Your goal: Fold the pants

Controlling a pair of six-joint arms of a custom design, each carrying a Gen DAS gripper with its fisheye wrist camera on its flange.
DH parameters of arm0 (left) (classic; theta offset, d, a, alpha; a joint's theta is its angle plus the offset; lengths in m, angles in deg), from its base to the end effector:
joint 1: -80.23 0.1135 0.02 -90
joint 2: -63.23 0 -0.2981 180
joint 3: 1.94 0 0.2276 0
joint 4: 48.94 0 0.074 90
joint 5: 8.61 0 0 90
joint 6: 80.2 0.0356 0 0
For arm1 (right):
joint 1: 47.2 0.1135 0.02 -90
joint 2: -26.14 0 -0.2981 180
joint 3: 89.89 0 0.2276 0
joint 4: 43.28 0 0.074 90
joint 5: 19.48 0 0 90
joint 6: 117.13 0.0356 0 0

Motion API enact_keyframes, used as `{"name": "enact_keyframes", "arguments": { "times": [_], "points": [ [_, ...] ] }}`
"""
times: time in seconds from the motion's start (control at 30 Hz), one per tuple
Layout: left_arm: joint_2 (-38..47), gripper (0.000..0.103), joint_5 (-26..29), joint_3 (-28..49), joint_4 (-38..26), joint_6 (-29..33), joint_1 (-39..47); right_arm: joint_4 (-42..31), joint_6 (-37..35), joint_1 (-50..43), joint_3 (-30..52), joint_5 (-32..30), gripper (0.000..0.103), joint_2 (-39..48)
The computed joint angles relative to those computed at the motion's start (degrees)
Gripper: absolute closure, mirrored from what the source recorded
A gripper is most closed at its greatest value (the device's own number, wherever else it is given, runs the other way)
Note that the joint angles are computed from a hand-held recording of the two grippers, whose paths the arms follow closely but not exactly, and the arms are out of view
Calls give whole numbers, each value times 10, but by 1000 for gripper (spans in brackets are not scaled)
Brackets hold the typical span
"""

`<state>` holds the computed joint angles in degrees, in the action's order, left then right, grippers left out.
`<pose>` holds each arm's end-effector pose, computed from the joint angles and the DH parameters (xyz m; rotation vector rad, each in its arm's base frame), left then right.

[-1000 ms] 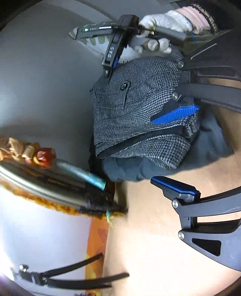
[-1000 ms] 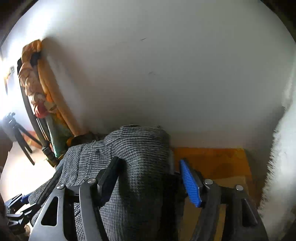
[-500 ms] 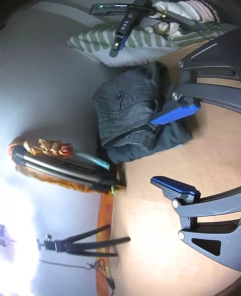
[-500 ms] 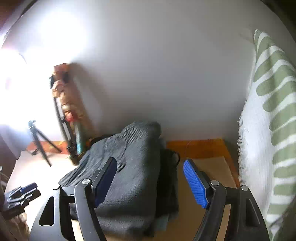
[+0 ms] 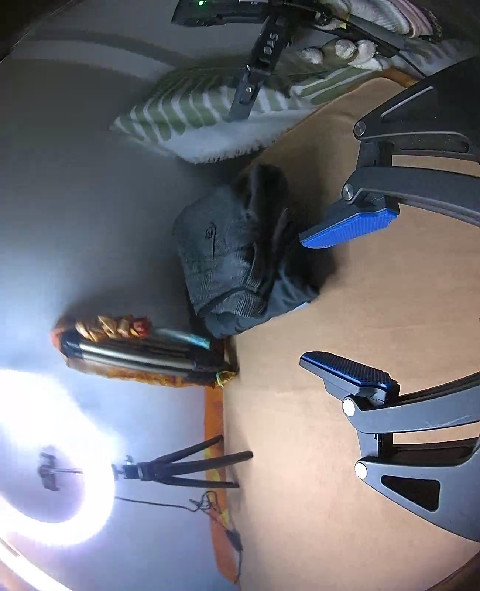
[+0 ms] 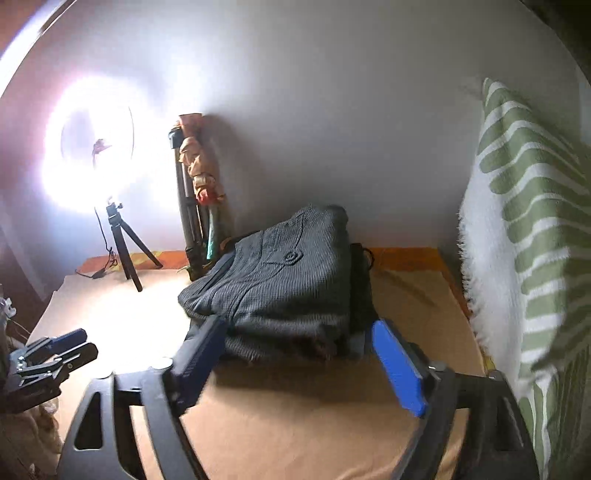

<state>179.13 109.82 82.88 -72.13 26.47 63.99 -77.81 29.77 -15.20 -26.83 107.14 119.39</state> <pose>0.3857 -0.1300 0.1787 0.8863 2.2942 -0.6180 0.2465 0.1290 0.2039 0.6869 2.2905 -0.1888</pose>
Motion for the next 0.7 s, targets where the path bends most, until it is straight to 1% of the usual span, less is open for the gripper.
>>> {"name": "enact_keyframes", "arguments": {
  "times": [0.03,0.07,0.1,0.13,0.27,0.33,0.4,0.47,0.53,0.57,0.6,0.7],
  "points": [
    [-19,45,0,-23,11,12,1,-18,18,19,7,13,16,3],
    [-37,42,-1,-45,24,22,2,-31,36,34,12,21,16,6],
    [-50,37,1,-61,32,30,4,-39,55,49,14,27,16,7],
    [-64,35,7,-76,35,40,7,-46,72,62,16,30,16,10],
    [-99,33,23,-108,29,61,19,-94,148,112,34,55,16,27],
    [-114,30,28,-123,29,71,24,-102,184,131,35,63,16,32],
    [-124,23,29,-134,31,78,27,-101,216,147,33,66,14,38],
    [-135,23,29,-148,36,85,31,-105,234,156,36,68,12,46],
    [-142,23,24,-159,42,88,34,-123,255,167,45,73,8,59],
    [-144,22,20,-162,42,89,35,-128,266,172,46,78,2,64],
    [-144,22,16,-161,38,91,34,-134,283,179,48,88,0,69],
    [-146,22,3,-165,40,91,32,-126,291,185,43,91,0,75]
  ]
}}
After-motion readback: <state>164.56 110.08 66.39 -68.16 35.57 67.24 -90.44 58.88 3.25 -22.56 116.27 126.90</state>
